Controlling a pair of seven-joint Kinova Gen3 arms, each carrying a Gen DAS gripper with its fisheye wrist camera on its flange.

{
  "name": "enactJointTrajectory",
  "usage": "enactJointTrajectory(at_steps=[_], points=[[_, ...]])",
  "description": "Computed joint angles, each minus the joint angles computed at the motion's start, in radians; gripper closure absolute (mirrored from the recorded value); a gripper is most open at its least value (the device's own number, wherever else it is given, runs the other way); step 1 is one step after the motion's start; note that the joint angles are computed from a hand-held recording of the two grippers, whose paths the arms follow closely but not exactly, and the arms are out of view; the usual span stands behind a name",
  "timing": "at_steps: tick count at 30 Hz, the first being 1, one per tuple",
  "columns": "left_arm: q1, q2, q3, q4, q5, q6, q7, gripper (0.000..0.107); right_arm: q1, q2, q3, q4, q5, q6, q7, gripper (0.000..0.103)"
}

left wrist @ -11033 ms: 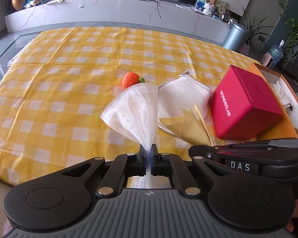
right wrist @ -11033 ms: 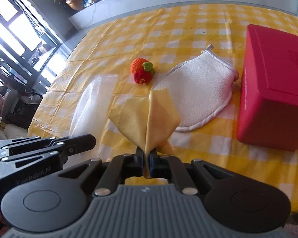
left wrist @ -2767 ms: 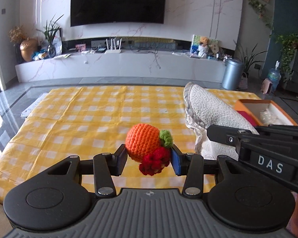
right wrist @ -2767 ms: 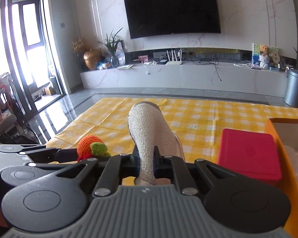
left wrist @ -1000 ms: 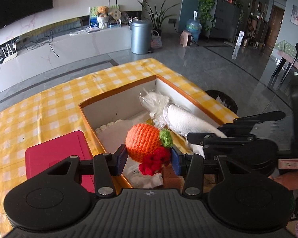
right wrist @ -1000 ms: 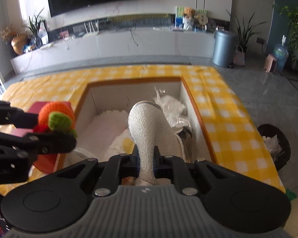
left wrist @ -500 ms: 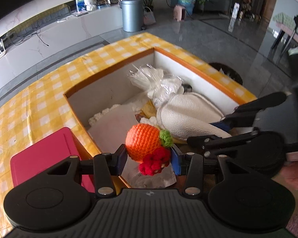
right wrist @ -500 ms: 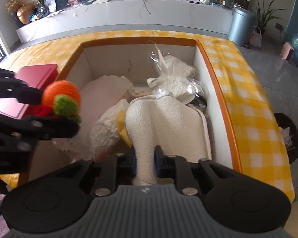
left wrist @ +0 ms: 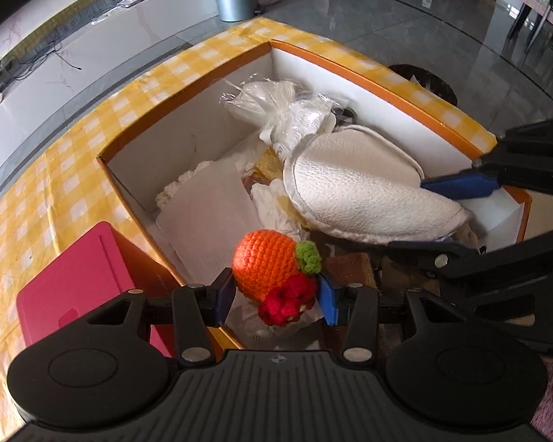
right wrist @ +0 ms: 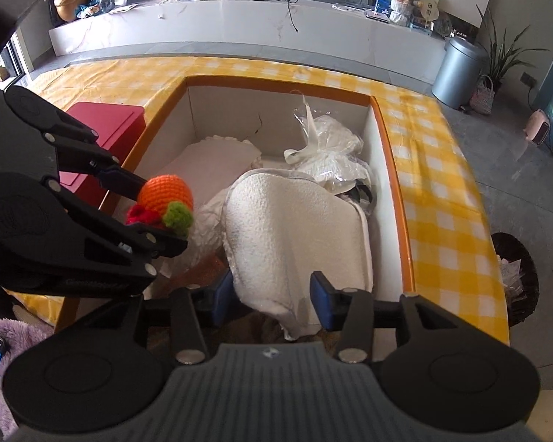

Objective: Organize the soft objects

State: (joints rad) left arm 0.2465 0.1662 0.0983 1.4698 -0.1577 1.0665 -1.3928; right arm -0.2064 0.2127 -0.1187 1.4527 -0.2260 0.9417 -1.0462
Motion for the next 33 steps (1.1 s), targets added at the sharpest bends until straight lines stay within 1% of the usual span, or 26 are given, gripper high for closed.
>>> enactJointTrajectory(at_steps=[2,3,5,7,11,15,18,20,23,25,29,30,31,33], points=[[-0.01,-0.012,-0.001,0.004,0.022,-0.005,-0.006,0.044,-0.003,-0.007,0.001,0.003,0.004,-0.002,-0.006,0.056],[-0.012,-0.017,-0.001,0.004,0.027,-0.001,-0.006,0.042,-0.005,-0.011,0.002,0.005,0.008,-0.004,-0.011,0.055],[-0.007,-0.029,0.001,0.004,0.016,0.004,-0.002,0.041,-0.008,-0.021,0.004,0.012,0.014,-0.011,-0.023,0.053],[-0.005,-0.041,0.003,0.005,0.009,0.007,0.01,0.04,-0.004,-0.031,0.005,0.015,0.007,-0.013,-0.027,0.05],[-0.014,-0.074,0.007,-0.003,0.025,0.023,0.005,0.037,-0.011,-0.056,0.008,0.018,0.023,-0.009,-0.045,0.049],[-0.014,-0.13,0.016,0.004,0.009,0.026,0.017,0.036,-0.014,-0.099,0.011,0.029,0.03,-0.024,-0.059,0.043],[-0.026,-0.183,0.019,0.014,0.021,0.018,0.022,0.036,-0.008,-0.136,0.015,0.037,0.009,-0.029,-0.06,0.042],[-0.034,-0.223,0.026,0.029,0.008,0.01,0.042,0.036,-0.003,-0.177,0.019,0.066,-0.017,-0.068,-0.06,0.041],[-0.047,-0.288,0.052,0.048,-0.042,0.004,0.095,0.036,-0.001,-0.246,0.031,0.117,-0.067,-0.139,-0.051,0.041],[-0.059,-0.331,0.067,0.056,-0.063,0.001,0.119,0.036,-0.003,-0.287,0.044,0.142,-0.11,-0.173,-0.046,0.038],[-0.091,-0.421,0.101,0.089,-0.093,-0.003,0.14,0.036,-0.024,-0.366,0.075,0.198,-0.193,-0.251,-0.045,0.034],[-0.102,-0.444,0.113,0.101,-0.105,-0.006,0.146,0.036,-0.032,-0.385,0.079,0.212,-0.203,-0.269,-0.051,0.031],[-0.116,-0.467,0.132,0.117,-0.123,-0.011,0.159,0.036,-0.04,-0.399,0.082,0.219,-0.208,-0.278,-0.059,0.026],[-0.144,-0.512,0.171,0.149,-0.159,-0.022,0.177,0.036,-0.061,-0.424,0.085,0.237,-0.215,-0.294,-0.073,0.023]])
